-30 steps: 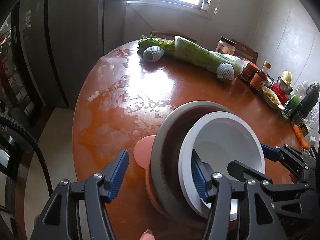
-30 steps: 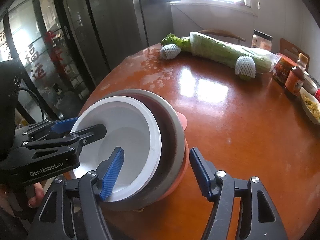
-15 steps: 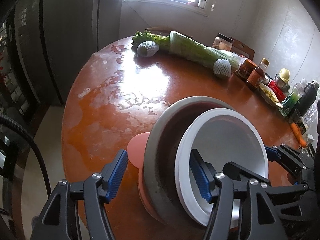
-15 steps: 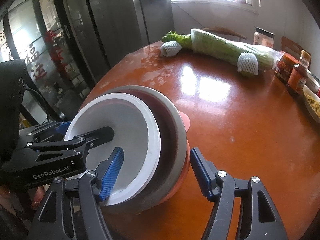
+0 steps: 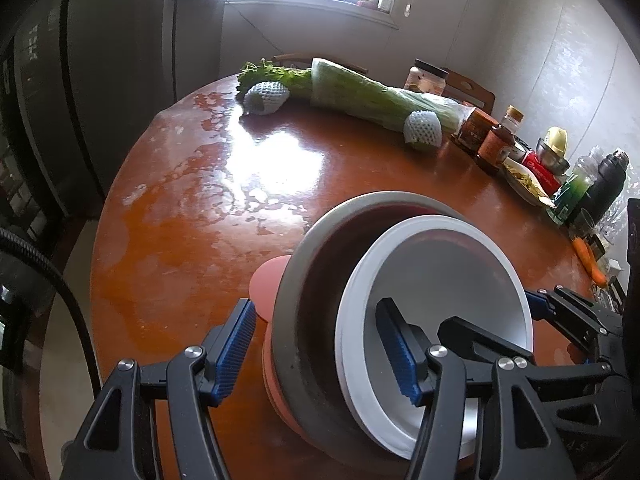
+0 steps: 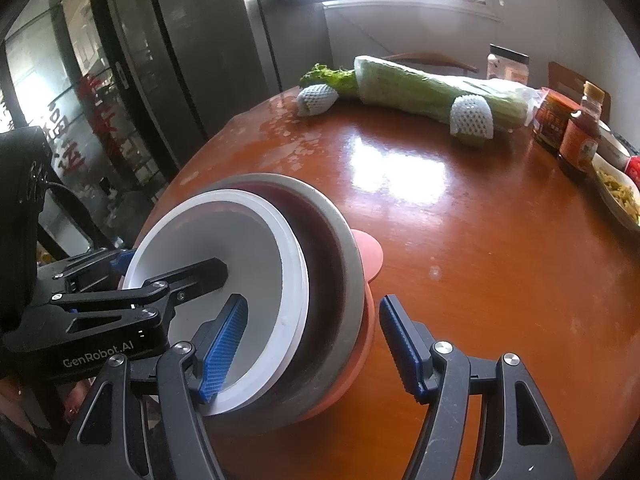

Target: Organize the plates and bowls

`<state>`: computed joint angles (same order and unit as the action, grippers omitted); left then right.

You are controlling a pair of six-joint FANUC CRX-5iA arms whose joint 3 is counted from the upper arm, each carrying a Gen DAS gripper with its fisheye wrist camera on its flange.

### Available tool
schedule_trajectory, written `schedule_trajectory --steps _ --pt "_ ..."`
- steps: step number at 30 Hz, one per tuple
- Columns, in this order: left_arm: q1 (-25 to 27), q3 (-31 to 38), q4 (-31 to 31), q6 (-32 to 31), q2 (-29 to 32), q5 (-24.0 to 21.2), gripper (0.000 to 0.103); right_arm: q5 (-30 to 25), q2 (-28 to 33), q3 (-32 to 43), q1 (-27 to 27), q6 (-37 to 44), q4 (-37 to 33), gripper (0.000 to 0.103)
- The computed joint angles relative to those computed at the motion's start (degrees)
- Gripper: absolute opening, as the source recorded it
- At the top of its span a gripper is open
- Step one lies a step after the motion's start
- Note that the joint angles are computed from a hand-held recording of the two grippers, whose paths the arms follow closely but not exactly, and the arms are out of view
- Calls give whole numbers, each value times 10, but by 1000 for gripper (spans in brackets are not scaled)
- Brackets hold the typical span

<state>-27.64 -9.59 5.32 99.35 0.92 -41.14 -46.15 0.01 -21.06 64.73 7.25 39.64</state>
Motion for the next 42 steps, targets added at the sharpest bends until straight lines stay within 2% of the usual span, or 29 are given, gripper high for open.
schedule_trajectory --steps 5,8,15,20,26,30,33,36,42 --pt "-2 -3 4 -4 -1 5 62 -2 -6 -4 2 -7 0 70" --pt "2 -19 24 -21 -13 23 62 5 -11 -8 1 -13 3 70" --pt "0 -12 -36 37 -40 27 62 -4 -20 -9 8 -23 19 70" --pt "-9 -14 -81 74 -75 29 62 -39 -27 -12 26 -48 53 70" --pt "-50 2 -174 149 -103 5 64 -89 -51 -29 58 -84 96 73" --pt "-96 18 -247 214 -107 -19 68 -130 -75 -49 91 -112 114 74" --pt "-127 23 -274 242 -105 -32 71 -171 -89 -63 120 -141 121 76" --pt "-171 33 -324 314 -98 -55 74 -201 -105 -79 145 -169 124 77" --pt "-216 41 -347 345 -84 -92 75 -247 -129 -106 187 -211 111 77"
